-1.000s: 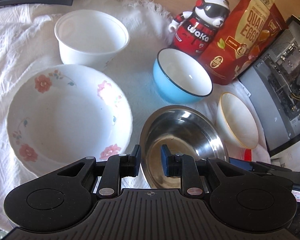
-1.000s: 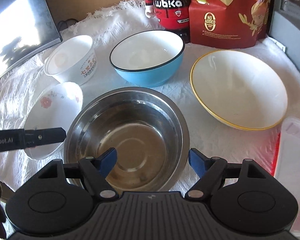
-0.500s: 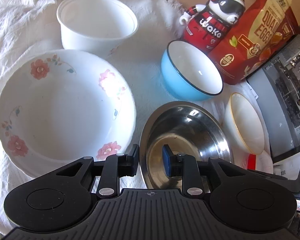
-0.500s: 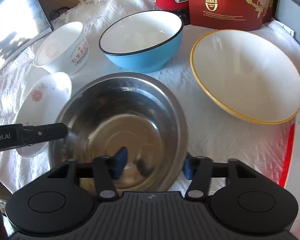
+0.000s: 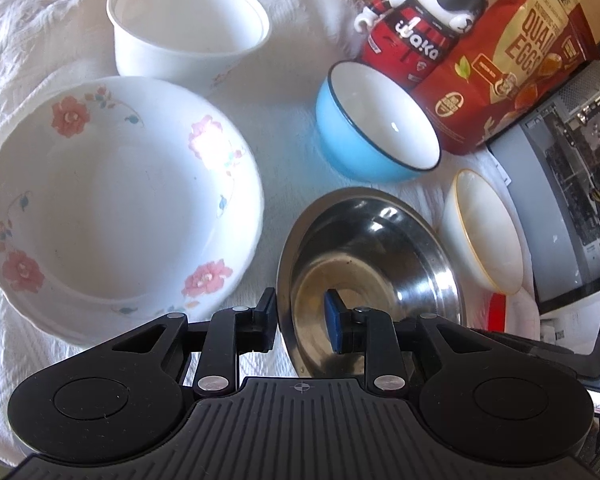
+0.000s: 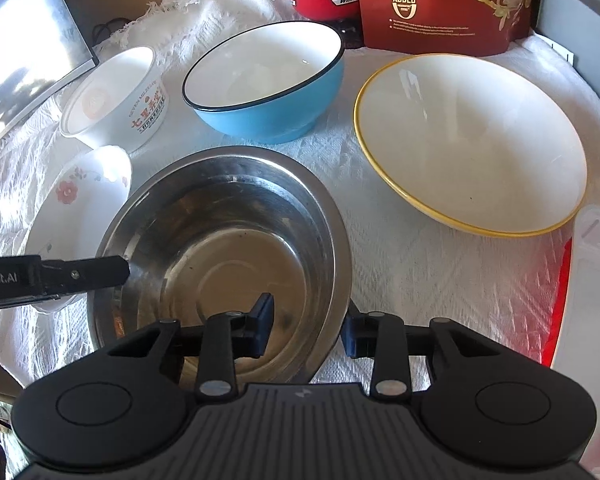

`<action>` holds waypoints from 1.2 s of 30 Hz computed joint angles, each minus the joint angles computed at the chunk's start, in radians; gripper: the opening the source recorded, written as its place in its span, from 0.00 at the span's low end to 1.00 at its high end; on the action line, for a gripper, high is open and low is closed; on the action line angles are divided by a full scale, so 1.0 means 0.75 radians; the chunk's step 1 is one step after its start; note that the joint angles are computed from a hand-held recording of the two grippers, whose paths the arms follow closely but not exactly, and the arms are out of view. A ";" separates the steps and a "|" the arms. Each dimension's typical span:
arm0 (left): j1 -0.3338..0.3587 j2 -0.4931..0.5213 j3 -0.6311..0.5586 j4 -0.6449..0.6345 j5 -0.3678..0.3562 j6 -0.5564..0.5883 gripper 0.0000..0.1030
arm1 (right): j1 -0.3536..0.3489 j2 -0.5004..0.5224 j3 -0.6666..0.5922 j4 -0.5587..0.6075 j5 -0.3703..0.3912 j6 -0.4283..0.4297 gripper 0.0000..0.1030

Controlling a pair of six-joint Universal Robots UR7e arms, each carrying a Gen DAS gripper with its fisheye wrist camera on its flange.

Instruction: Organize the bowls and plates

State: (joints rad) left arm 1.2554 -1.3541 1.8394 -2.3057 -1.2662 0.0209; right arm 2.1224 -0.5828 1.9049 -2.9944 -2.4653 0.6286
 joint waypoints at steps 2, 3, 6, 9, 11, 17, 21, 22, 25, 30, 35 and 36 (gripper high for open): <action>-0.003 -0.006 0.000 0.021 0.000 0.002 0.26 | 0.004 -0.002 0.004 0.006 -0.003 0.011 0.33; -0.005 -0.010 -0.002 0.036 -0.003 0.000 0.26 | 0.005 -0.006 0.008 0.011 -0.001 0.019 0.33; -0.011 -0.027 0.003 0.068 -0.011 0.008 0.26 | 0.009 -0.024 0.025 0.037 0.015 0.053 0.33; -0.021 -0.039 0.013 0.082 -0.005 0.018 0.26 | 0.019 -0.042 0.050 0.053 0.032 0.080 0.33; -0.027 -0.038 0.020 0.070 0.009 0.034 0.26 | 0.024 -0.049 0.063 0.058 0.040 0.091 0.33; -0.023 0.011 0.012 0.040 0.040 0.062 0.26 | 0.022 -0.032 0.059 0.042 0.029 0.085 0.34; -0.017 0.056 -0.001 0.009 0.047 0.089 0.29 | -0.006 -0.008 0.029 0.038 0.031 0.074 0.36; -0.019 0.064 -0.003 0.003 0.058 0.094 0.29 | -0.005 -0.002 0.019 0.043 0.021 0.081 0.36; -0.028 0.052 -0.015 0.015 0.063 0.084 0.28 | 0.001 -0.005 -0.008 0.106 0.008 0.092 0.34; -0.051 -0.031 -0.040 -0.026 0.022 0.075 0.27 | 0.069 -0.022 -0.042 0.056 -0.016 0.006 0.34; -0.039 -0.074 -0.110 -0.092 0.075 0.102 0.27 | 0.105 0.065 -0.208 -0.060 -0.017 -0.229 0.34; -0.030 -0.075 -0.126 -0.098 0.104 0.101 0.27 | 0.103 0.095 -0.257 -0.069 -0.003 -0.270 0.34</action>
State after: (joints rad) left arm 1.2330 -1.4100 1.7450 -2.3792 -1.1885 0.0965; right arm 2.1995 -0.5114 1.7125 -3.0459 -2.4676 0.4262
